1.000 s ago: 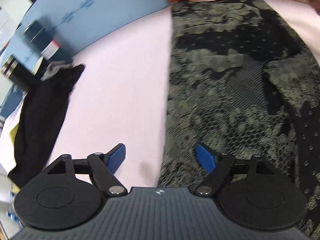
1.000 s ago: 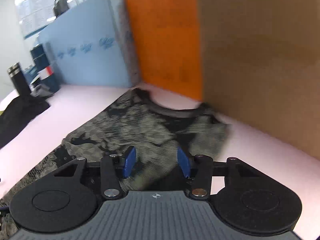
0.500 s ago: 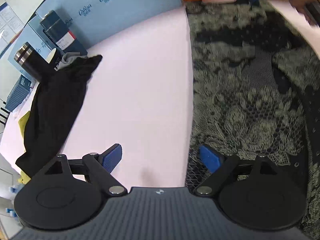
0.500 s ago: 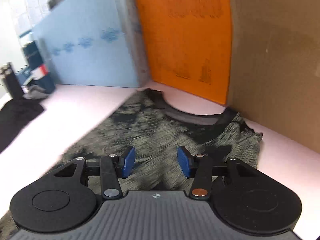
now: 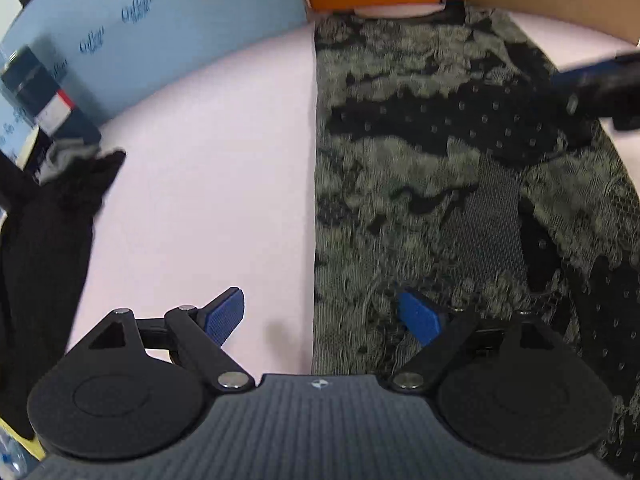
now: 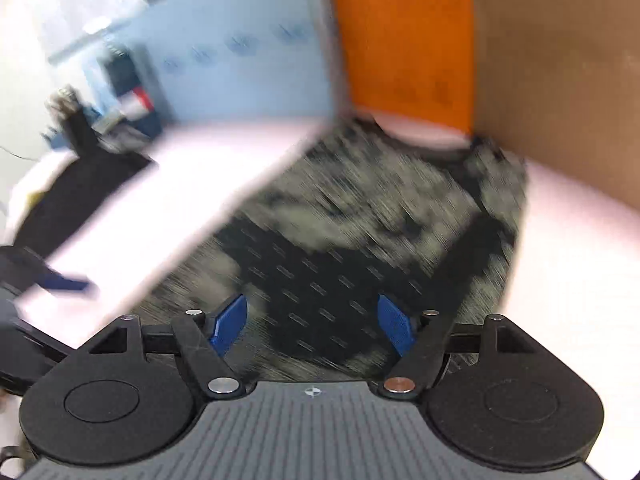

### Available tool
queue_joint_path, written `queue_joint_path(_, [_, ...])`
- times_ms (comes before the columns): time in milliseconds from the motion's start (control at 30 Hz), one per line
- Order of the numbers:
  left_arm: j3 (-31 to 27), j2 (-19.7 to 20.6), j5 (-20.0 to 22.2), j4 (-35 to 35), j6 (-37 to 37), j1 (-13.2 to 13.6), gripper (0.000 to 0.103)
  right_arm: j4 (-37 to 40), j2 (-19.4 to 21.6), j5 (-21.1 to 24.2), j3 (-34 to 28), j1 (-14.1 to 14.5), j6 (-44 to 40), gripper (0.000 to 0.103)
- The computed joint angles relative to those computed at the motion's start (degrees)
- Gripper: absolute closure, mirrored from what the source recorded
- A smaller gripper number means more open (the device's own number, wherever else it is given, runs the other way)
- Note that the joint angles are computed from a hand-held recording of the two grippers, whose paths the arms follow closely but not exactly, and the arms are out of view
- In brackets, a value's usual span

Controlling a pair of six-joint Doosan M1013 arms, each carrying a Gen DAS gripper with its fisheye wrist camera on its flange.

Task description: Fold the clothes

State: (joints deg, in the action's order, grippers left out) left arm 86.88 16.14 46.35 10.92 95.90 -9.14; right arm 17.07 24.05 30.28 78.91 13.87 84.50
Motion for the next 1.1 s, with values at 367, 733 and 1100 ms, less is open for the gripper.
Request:
queue_joint_path(367, [7.53, -6.15, 0.49, -7.84, 1.17, 4.51, 0.018, 9.28, 11.56, 16.15, -22.63, -0.69, -15.36, 0.015])
queue_joint_path(733, [10.21, -7.97, -3.10, 0.68, -6.53, 2.51, 0.013, 0.70, 27.54, 23.72, -43.52, 0.34, -6.56, 0.020])
queue_joint_path(1100, [10.16, -7.78, -2.30, 2.74, -7.89, 2.16, 0.001, -6.10, 29.59, 19.91, -48.13, -0.04, 3.49, 0.020])
